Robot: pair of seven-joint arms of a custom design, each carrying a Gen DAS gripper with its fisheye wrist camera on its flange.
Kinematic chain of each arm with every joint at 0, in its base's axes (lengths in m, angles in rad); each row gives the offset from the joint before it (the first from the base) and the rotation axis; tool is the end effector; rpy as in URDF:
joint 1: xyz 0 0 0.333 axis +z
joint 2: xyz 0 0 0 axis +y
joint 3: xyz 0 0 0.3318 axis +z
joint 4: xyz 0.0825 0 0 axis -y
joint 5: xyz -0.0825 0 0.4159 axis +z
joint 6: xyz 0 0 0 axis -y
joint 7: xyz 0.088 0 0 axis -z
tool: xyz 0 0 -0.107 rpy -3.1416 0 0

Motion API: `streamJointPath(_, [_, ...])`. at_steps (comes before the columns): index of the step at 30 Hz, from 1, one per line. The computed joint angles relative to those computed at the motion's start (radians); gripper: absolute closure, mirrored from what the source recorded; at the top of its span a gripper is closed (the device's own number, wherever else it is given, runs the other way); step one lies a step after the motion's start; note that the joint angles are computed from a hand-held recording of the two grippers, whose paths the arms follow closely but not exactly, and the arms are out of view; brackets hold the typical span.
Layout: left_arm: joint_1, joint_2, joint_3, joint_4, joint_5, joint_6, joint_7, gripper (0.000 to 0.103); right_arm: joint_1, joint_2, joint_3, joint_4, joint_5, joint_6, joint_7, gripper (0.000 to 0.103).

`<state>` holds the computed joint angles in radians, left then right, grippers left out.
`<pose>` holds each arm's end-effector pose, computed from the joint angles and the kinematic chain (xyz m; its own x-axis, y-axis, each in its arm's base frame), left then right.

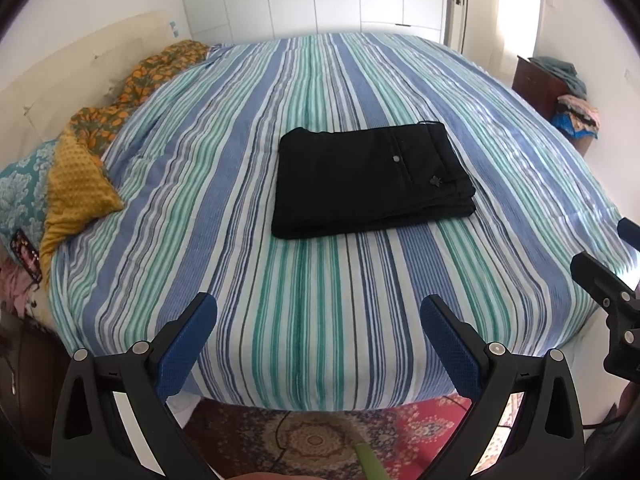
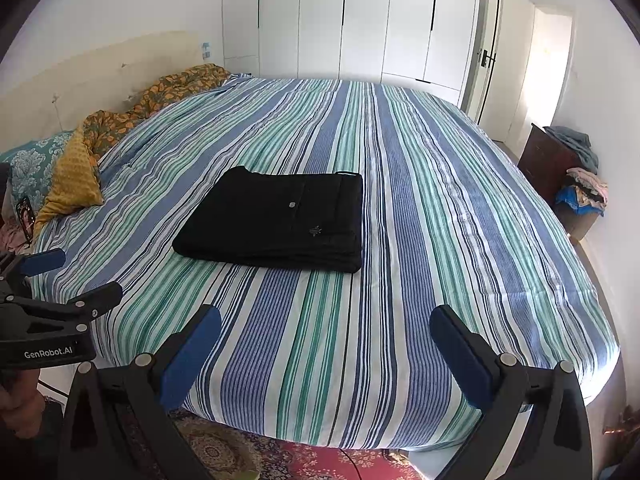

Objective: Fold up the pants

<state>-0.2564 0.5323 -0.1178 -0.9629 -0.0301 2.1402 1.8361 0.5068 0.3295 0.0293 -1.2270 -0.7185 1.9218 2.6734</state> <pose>0.7385 -0.2568 0.6600 -0.5395 -0.8389 -0.0712 -0.6462 0.4668 -0.6038 0.6449 0.3245 0.6572 -0.4456 -0.8939 0.0488 -0.6495 0.2853 -0.7048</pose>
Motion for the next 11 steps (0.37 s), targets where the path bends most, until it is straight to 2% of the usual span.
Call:
streamJointPath(6, [0.007,-0.006,-0.01,-0.008,-0.019,-0.003,0.021,0.001,-0.003,-0.001,0.001,-0.004,0.01,0.006,0.004,0.0])
streamJointPath(11, [0.006,-0.031,-0.007,-0.05,-0.02,0.035,0.025,0.001,-0.002,-0.003,0.0,-0.009,0.004,0.006,0.011,0.0])
